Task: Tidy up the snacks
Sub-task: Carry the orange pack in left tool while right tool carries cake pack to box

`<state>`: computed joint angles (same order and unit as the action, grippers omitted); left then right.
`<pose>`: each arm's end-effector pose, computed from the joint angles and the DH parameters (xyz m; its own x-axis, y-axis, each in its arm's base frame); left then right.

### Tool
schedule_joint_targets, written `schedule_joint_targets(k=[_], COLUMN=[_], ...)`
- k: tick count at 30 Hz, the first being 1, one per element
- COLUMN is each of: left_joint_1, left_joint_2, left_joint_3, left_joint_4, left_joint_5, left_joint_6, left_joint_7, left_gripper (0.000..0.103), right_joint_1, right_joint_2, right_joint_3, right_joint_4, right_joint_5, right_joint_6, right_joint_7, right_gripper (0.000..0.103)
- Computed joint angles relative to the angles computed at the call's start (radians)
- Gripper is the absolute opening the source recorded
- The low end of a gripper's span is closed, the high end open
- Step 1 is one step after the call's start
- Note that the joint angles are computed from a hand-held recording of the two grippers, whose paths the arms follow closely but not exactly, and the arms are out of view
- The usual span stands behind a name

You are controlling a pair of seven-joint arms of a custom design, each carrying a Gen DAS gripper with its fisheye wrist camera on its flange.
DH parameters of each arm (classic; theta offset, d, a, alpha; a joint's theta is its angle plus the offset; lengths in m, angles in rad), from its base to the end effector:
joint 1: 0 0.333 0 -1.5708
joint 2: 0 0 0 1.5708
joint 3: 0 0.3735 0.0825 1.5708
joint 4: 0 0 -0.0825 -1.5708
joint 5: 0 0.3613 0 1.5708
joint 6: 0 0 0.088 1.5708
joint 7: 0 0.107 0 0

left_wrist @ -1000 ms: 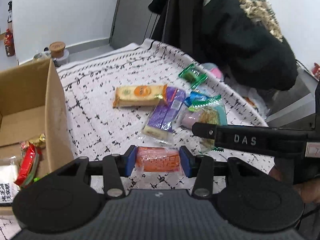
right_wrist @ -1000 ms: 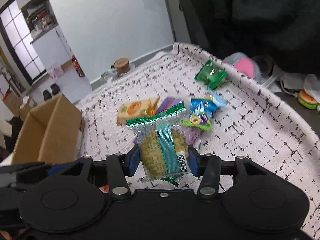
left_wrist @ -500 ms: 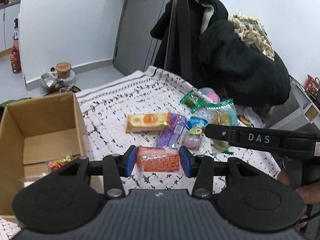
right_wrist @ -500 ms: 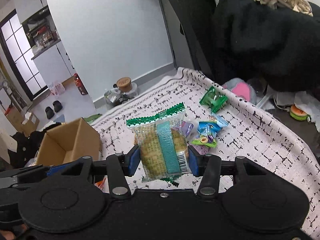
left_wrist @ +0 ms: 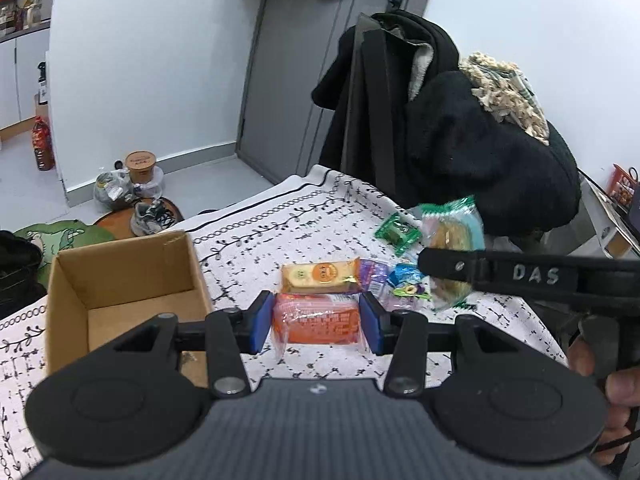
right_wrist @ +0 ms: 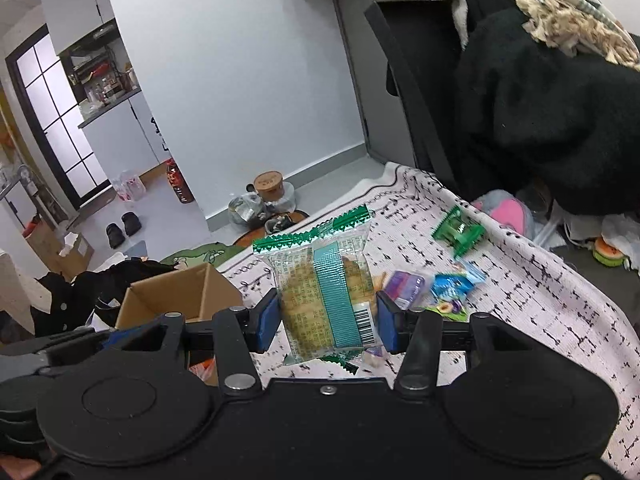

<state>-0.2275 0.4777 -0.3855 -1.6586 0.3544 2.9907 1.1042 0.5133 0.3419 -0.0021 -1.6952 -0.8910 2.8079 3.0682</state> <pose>0.6133 -0.3869 0.5188 -0.4298 -0.8736 0.2283 -0.6533 0.1263 -0.7465 0.5855 0.3716 0.5370 -0.0831 -0.9400 -0.3308 -0.6201 0.3086 -0.7213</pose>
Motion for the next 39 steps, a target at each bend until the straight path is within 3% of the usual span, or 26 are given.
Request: schedule_joint_targets(k=[13, 33, 34, 37, 39], left_joint_1=[0.016, 0.093, 0.082, 0.102, 0.088], left_joint_2=[-0.019, -0.015, -0.020, -0.023, -0.029], left_joint_3=[0.052, 0.118, 0.139, 0.123, 0.143], left_joint_4=[-0.006, -0.084, -0.093, -0.103, -0.110], left_joint_5=[0.027, 0.038, 0.048, 0.050, 0.065], left_joint_6=[0.014, 0.026, 0.039, 0.052, 0.063], left_joint_7=[-0.041, -0.144, -0.169, -0.185, -0.211], left_gripper=[0.046, 0.047, 0.048, 0.052, 0.055], right_joint_1=[0.058, 0.123, 0.125, 0.135, 0.138], right_joint_2=[0.088, 0.341, 0.351, 0.376, 0.381], right_joint_3=[-0.006, 0.015, 0.016, 0.012, 0.008], right_joint_4=[0.144, 0.480, 0.494, 0.531, 0.535], right_joint_5=[0.010, 0.249, 0.264, 0.296, 0.309], right_joint_6=[-0.083, -0.134, -0.140, -0.154, -0.144], right_joint_7=[0.007, -0.234, -0.246, -0.270, -0.279], right_gripper=[0.048, 0.048, 0.048, 0.048, 0.049])
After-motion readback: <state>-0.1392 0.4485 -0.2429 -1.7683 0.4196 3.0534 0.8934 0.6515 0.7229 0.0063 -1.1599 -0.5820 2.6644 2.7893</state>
